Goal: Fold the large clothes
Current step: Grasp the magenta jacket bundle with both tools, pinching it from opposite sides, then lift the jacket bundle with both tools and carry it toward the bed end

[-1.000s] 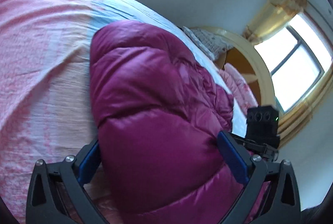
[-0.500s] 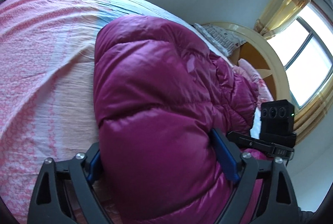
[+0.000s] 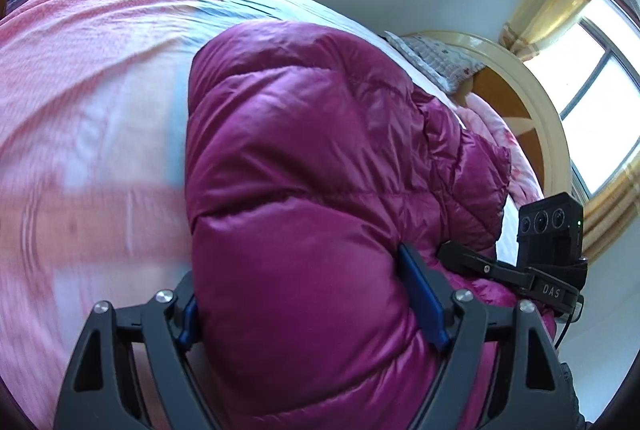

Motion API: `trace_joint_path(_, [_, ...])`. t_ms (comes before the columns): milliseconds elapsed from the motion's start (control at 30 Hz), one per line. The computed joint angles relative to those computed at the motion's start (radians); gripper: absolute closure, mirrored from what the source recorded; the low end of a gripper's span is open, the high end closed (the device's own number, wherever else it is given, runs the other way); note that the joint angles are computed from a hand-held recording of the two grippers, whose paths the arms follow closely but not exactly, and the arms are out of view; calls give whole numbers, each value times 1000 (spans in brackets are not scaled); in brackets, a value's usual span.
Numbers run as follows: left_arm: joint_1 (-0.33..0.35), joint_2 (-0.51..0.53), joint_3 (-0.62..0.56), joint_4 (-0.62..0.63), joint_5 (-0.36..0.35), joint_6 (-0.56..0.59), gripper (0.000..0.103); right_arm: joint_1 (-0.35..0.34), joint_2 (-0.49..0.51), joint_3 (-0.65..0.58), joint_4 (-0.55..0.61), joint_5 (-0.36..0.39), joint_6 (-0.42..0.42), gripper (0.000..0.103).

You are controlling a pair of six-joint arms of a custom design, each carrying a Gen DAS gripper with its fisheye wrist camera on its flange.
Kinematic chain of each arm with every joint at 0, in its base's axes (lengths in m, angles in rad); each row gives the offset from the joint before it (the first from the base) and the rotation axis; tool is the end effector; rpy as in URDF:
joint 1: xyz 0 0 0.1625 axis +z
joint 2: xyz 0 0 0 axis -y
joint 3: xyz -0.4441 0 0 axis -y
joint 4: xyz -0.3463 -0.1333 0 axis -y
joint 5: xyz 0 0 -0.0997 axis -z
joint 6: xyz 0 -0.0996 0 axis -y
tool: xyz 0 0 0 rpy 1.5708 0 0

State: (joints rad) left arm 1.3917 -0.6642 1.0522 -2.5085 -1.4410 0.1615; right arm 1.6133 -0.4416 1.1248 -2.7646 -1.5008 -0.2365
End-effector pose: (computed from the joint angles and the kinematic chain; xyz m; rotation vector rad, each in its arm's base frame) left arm 0.0001 -0.8200 0.2731 0.4402 2.8741 -0.8214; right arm 0.1744 -0.7989 0.0957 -0.4473 2.9870 -0.7948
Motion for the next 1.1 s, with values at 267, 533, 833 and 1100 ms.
trace_joint_path(267, [-22, -71, 174, -110, 33, -24, 19, -11, -119, 322, -297, 1, 36, 60])
trace_joint_path(533, [-50, -95, 236, -140, 93, -47, 19, -6, -139, 400, -397, -13, 72, 60])
trace_joint_path(833, [-72, -129, 313, -155, 116, -37, 19, 34, -159, 469, -469, -102, 105, 61])
trace_joint_path(1100, [-90, -173, 377, -142, 131, -67, 26, 85, -172, 531, -514, -220, 135, 61])
